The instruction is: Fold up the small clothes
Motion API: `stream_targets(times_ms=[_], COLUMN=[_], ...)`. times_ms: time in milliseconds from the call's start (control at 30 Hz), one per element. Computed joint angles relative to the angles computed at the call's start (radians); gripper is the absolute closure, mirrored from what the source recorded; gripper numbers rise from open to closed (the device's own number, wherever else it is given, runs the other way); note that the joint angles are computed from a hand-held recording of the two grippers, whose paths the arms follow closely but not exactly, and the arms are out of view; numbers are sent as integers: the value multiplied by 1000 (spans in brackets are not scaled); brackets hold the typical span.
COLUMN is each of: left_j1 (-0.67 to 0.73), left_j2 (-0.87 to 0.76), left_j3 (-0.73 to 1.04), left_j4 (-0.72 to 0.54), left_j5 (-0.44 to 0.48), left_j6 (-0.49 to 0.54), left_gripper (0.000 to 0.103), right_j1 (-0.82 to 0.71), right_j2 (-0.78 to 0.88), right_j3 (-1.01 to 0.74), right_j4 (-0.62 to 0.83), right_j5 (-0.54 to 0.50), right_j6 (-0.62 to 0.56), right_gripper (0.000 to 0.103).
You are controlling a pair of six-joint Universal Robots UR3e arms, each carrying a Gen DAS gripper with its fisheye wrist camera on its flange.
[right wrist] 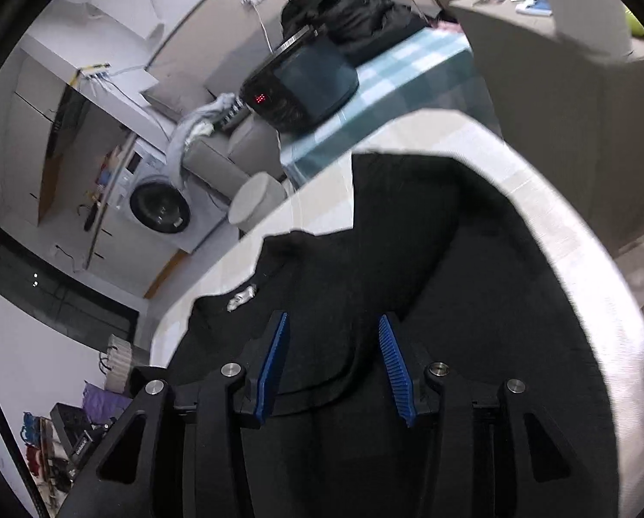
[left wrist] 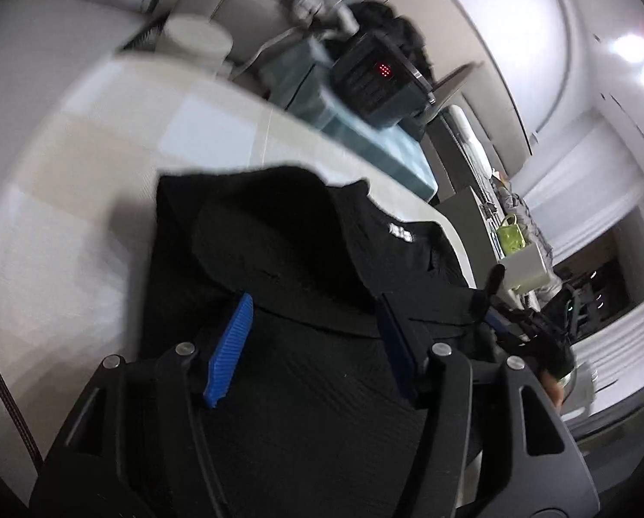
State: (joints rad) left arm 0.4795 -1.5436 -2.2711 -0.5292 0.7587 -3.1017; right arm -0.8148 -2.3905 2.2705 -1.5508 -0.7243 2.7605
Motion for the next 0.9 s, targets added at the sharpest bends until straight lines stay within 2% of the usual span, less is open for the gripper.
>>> stream_targets(times_ms=[100, 167, 267, 333, 400, 433, 467, 533, 600, 700, 733, 767, 800, 867, 900], left_j1=[-60, -73, -106, -102, -100, -91, -91, -70, -67, -29, -42, -57, -101, -172, -207], left_j2=[-140, -169, -284, -311, -307, -288, -265, -190, -109, 61, 98, 121, 112, 70, 37], left_j3=[52, 64, 183, 239, 280, 279, 271, 216, 157, 40, 20, 0, 2, 13, 24], left_j4=[144, 187, 259, 286, 290, 272, 262, 235, 192, 14, -35, -54, -59, -37, -24], left_j5=[-6, -14, -27, -28, 3, -1, 5, 5, 25, -20, -3, 11, 51, 110, 129], left_j6=[-95, -124, -207, -232, -259, -252, -246, -194, -144, 9, 42, 61, 67, 58, 45], left_gripper=[48, 47, 47, 47, 47, 47, 48, 47, 47, 43, 43, 43, 43, 43, 43], right_j1=[108, 160, 195, 188, 202, 212, 217, 208, 157, 98, 77, 66, 95, 183, 202], right_j2=[139, 240, 356, 408, 444, 452, 449, 381, 245, 68, 24, -9, -8, 40, 74], right_j3=[35, 33, 19, 42, 47, 32, 13, -14, -27, -69, -69, -59, -44, 20, 34], right_j4=[-222, -350, -511, -666, -829, -855, -834, -695, -460, -141, -70, -24, -46, -185, -208], right_j5=[-2, 9, 62, 143, 125, 97, 82, 62, 79, 20, 12, 5, -31, -68, -47], right_j6=[145, 228, 324, 394, 504, 531, 519, 433, 271, 85, 49, 27, 41, 119, 125], right_gripper=[59, 59, 59, 59, 59, 59, 59, 59, 59, 50, 44, 43, 43, 43, 43])
